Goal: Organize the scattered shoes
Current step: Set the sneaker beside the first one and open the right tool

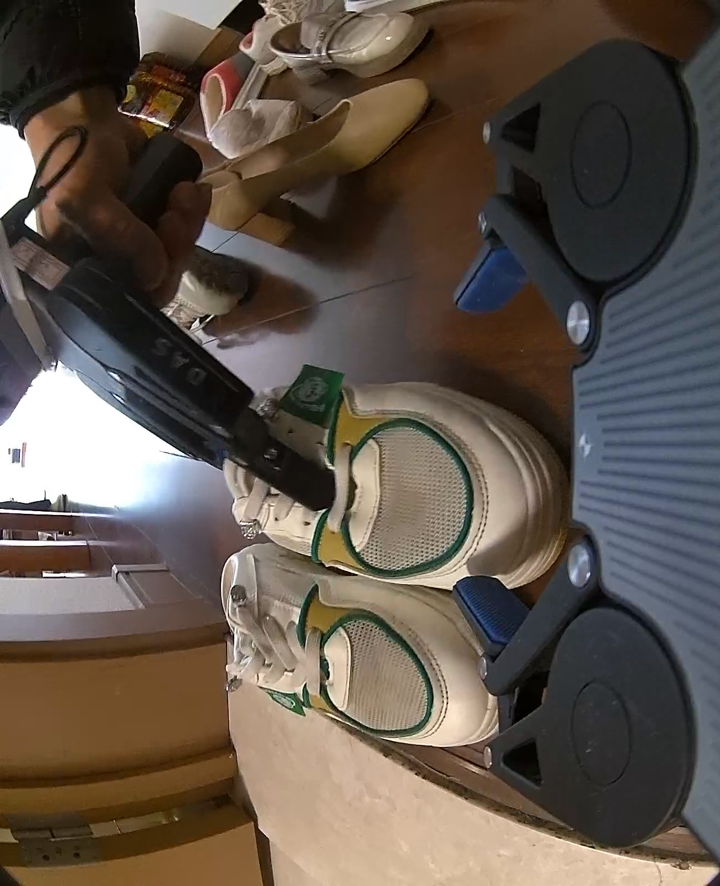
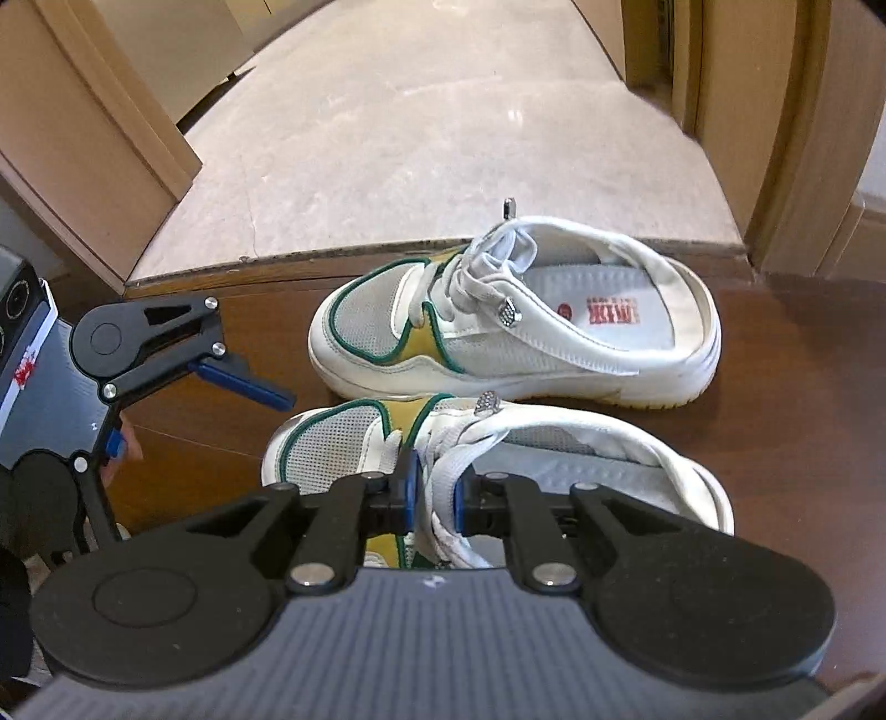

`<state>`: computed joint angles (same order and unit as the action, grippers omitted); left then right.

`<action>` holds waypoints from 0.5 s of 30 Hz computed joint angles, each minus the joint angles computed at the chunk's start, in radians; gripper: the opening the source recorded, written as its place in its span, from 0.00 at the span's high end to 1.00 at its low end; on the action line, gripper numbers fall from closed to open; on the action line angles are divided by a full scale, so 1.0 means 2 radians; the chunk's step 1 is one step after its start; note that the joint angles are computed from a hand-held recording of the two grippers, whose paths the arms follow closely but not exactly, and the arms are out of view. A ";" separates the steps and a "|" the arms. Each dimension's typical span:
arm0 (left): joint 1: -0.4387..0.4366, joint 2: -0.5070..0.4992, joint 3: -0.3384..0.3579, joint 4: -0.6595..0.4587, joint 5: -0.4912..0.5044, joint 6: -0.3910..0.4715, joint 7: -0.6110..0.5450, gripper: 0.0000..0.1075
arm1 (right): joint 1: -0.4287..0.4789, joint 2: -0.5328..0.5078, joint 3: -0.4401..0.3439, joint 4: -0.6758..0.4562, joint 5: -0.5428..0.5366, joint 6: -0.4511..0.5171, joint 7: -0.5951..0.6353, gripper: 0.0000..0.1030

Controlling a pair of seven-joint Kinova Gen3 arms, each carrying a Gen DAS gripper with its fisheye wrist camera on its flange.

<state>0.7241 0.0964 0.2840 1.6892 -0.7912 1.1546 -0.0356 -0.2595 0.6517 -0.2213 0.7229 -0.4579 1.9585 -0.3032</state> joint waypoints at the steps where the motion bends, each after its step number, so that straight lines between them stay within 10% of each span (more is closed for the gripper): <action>1: 0.000 0.000 -0.001 0.001 -0.002 -0.001 0.002 0.05 | 0.014 -0.010 0.002 0.012 -0.011 -0.011 -0.003 0.81; 8: 0.005 0.011 -0.002 -0.023 -0.016 0.011 -0.005 0.05 | 0.164 -0.053 0.037 0.067 -0.111 -0.031 -0.076 0.76; 15: 0.008 0.042 -0.021 -0.075 -0.014 -0.006 -0.049 0.05 | 0.259 -0.065 0.077 0.040 -0.034 -0.044 -0.066 0.66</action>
